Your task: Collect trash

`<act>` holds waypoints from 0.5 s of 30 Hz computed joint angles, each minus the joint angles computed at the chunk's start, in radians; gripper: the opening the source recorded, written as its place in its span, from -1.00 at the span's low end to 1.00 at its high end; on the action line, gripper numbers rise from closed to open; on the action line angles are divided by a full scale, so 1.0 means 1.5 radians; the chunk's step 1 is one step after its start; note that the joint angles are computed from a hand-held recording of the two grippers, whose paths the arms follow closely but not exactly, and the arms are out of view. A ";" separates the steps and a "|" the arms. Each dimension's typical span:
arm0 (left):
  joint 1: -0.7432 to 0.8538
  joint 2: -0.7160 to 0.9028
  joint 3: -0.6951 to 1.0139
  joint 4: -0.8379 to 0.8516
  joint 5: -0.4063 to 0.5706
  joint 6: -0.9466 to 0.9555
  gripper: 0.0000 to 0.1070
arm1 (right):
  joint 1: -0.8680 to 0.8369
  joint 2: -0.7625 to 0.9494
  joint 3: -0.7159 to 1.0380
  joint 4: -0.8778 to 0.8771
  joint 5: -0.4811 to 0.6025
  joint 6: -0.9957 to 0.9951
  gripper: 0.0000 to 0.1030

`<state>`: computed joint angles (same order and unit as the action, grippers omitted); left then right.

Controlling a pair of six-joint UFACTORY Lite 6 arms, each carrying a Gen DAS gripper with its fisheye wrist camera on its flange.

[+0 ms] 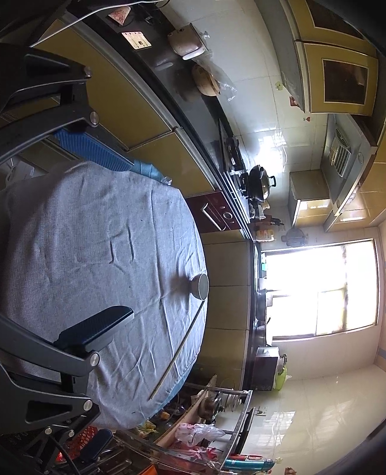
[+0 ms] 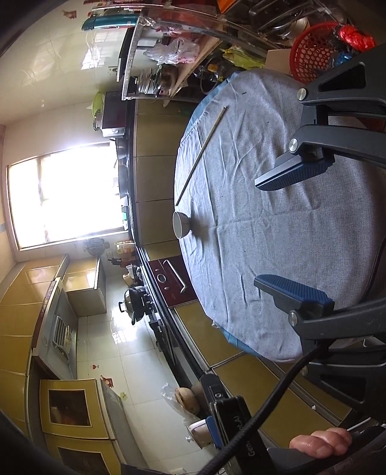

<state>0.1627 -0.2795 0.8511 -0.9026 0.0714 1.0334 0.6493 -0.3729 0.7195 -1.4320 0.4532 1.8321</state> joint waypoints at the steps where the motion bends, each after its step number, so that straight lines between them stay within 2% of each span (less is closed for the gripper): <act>1: -0.001 -0.001 -0.001 0.001 -0.002 0.001 0.72 | -0.001 0.000 0.000 -0.001 -0.001 0.000 0.22; 15: 0.003 0.005 -0.004 0.038 -0.004 -0.040 0.72 | -0.006 -0.002 -0.003 -0.009 -0.002 0.004 0.22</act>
<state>0.1667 -0.2721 0.8457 -0.8451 0.0659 0.9739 0.6410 -0.3754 0.7143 -1.4456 0.4495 1.8375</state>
